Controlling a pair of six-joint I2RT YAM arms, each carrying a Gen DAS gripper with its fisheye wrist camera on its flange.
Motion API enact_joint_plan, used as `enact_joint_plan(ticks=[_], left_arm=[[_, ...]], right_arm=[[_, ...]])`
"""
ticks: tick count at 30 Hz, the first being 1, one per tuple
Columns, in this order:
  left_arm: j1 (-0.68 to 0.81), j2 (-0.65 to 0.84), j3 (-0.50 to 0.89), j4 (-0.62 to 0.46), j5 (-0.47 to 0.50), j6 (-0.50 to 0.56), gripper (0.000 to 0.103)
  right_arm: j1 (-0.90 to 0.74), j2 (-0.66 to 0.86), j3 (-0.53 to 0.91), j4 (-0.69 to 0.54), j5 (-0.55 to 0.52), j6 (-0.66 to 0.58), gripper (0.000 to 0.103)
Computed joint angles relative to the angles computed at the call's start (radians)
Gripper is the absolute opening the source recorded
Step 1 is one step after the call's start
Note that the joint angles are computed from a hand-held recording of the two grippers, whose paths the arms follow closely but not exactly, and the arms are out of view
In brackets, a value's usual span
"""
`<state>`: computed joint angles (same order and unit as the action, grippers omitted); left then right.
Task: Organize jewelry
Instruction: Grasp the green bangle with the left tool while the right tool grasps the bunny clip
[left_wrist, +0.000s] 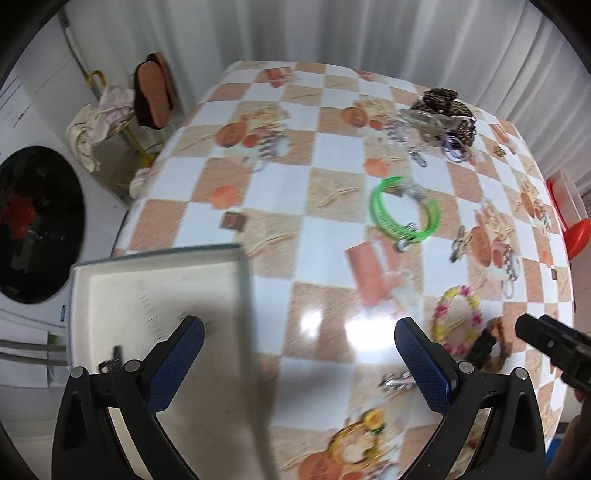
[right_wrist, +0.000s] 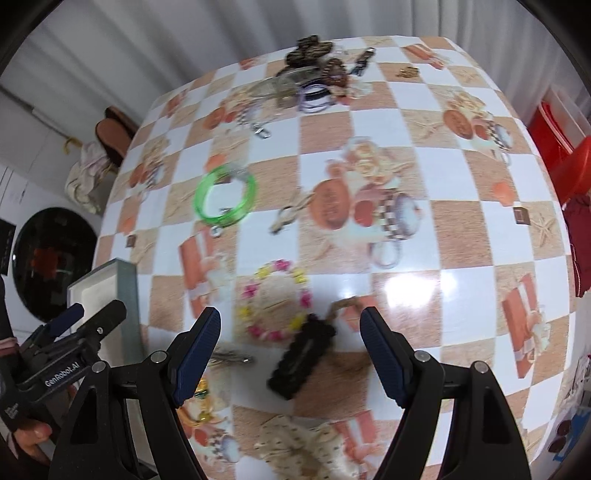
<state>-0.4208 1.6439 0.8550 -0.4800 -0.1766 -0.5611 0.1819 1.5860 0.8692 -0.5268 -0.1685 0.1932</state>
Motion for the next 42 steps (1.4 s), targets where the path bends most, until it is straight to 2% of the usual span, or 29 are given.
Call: enact_joint_plan(ticks=[7,18,20,23,28,29,30,34,36,37,39,40,41,42], left_arm=[[0.020,0.146,0.143,0.011,0.033,-0.027,0.103],[0.057,0.372,0.342,0.034,0.061,-0.040,0.101],[0.068,0.409,0.367,0.043,0.068,-0.042,0.101],[0.082,0.461,0.410,0.044,0.083,-0.039,0.092],[0.092,0.532,0.469,0.045,0.095,-0.024,0.091],[0.091,0.541,0.476,0.047,0.096,-0.019,0.083],[0.089,0.551,0.487,0.041,0.093,-0.013,0.079],[0.067,0.575,0.520,0.034,0.061,0.012,0.079],[0.054,0.588,0.541,0.019,0.037,0.022,0.070],[0.050,0.592,0.550,0.013,0.031,0.029,0.069],[0.043,0.590,0.552,0.021,0.033,0.042,0.052],[0.040,0.590,0.554,0.020,0.031,0.050,0.047],[0.037,0.590,0.556,0.022,0.035,0.061,0.037],[0.034,0.591,0.560,0.020,0.036,0.069,0.029]], right_arm=[[-0.050,0.098,0.060,0.027,-0.012,-0.010,0.080],[0.009,0.313,0.192,0.106,0.011,0.061,0.080],[0.020,0.341,0.203,0.123,0.020,0.067,0.076],[0.034,0.380,0.217,0.142,0.036,0.071,0.072],[0.072,0.401,0.218,0.201,0.101,0.069,0.071],[0.076,0.404,0.219,0.206,0.109,0.066,0.070],[0.083,0.407,0.221,0.212,0.124,0.063,0.069],[0.126,0.422,0.227,0.229,0.234,0.034,0.056],[0.149,0.428,0.227,0.233,0.293,0.014,0.049],[0.154,0.427,0.222,0.241,0.306,0.005,0.044],[0.157,0.420,0.211,0.254,0.310,-0.014,0.032],[0.157,0.418,0.210,0.256,0.308,-0.023,0.018],[0.155,0.418,0.211,0.253,0.305,-0.028,0.009],[0.154,0.421,0.215,0.251,0.298,-0.025,0.009]])
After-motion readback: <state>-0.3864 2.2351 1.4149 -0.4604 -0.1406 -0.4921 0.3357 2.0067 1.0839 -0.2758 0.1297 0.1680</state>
